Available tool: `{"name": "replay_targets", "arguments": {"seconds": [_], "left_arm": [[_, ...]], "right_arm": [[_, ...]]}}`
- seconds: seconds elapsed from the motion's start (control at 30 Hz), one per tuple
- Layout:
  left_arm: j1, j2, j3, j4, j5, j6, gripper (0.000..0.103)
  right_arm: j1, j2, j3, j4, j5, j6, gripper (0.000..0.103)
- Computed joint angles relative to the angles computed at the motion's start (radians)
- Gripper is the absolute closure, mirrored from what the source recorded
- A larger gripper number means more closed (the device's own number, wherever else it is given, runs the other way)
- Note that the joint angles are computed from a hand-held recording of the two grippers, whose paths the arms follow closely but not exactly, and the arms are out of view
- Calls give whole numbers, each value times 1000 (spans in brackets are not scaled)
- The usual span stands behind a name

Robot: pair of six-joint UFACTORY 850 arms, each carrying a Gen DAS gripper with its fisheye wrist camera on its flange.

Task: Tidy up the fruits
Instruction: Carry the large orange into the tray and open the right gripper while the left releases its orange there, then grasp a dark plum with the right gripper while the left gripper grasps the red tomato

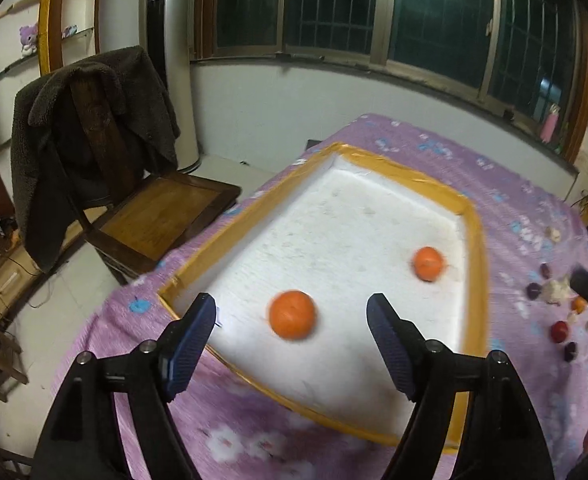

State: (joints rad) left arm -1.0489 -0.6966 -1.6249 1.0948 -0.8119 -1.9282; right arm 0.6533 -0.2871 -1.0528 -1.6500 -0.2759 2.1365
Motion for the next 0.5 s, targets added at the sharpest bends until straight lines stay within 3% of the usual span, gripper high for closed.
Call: {"name": "replay_targets", "arguments": {"seconds": [0.1, 0.23, 0.33, 0.5], "left_arm": [[-24, -19, -36, 18, 26, 8, 25], [-57, -89, -148, -9, 56, 105, 25], [-76, -143, -230, -65, 69, 218, 25], [-93, -203, -318, -129, 57, 330, 25]], "right_arm": [[7, 133, 146, -76, -65, 143, 28], [2, 318, 340, 63, -141, 101, 28], [-15, 386, 416, 187, -165, 3, 28], [-68, 390, 455, 314, -117, -131, 29]]}}
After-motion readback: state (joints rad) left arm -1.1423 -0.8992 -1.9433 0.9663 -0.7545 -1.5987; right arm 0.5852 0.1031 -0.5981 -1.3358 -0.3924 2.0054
